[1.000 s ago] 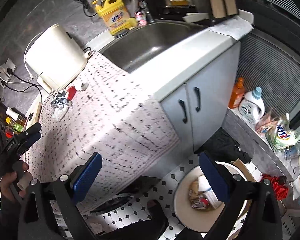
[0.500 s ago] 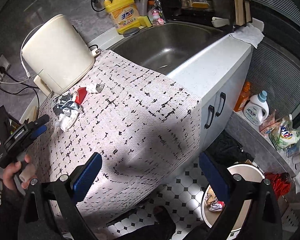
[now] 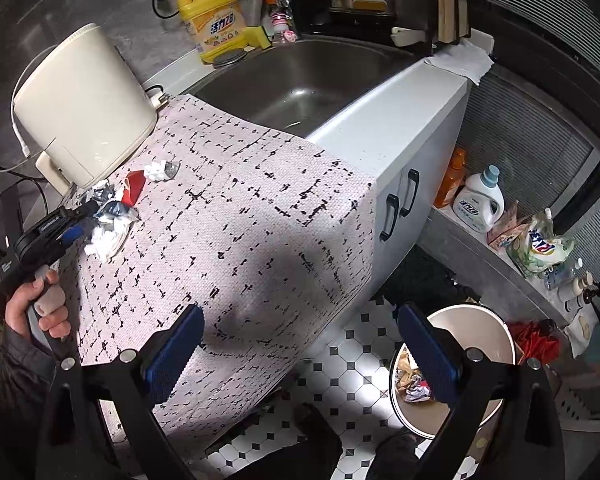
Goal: Collect trash
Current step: 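Grasp the crumpled foil packet with the left gripper, then grasp the red tube and white cap with the right gripper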
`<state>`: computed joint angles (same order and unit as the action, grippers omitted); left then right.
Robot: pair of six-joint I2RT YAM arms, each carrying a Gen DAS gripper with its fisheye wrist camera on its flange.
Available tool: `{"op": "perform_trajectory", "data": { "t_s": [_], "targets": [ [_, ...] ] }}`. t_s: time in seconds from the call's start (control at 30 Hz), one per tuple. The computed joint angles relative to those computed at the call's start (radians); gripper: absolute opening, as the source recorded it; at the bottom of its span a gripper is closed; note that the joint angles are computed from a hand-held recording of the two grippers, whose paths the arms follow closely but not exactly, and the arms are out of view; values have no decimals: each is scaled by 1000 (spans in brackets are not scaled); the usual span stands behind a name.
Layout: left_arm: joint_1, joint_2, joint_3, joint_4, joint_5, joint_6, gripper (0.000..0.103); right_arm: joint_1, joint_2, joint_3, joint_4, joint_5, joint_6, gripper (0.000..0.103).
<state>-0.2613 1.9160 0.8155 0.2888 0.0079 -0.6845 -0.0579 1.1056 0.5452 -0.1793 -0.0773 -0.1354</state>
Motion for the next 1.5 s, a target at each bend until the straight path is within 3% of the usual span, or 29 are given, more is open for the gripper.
{"op": "perform_trajectory", "data": {
  "t_s": [0.1,0.47,0.73,1.0,1.23,1.37,1.43,1.5],
  "targets": [
    [6,-53,-59,42,-17,-8,36,49,21,12,5,32,17,95],
    [59,-281,-277,39,-73,-55,36,214,158,78,56,59,38,94],
    [71,-484,-447,-47,-148,-117,36,345,377,235,53,-3,10,67],
    [39,-855,-534,-361,-286,-236,36,437,593,499,-9,-60,14,48],
    [-8,-1083,-546,-627,-394,-322,36,477,821,768,-94,-18,58,35],
    [-27,-1170,-572,-724,-408,-381,36,479,892,854,-117,12,95,29],
    [-32,-1187,-583,-739,-404,-391,36,483,915,880,-127,25,97,9],
    [-36,-1204,-591,-750,-402,-393,36,487,913,879,-136,33,94,7]
  ]
}}
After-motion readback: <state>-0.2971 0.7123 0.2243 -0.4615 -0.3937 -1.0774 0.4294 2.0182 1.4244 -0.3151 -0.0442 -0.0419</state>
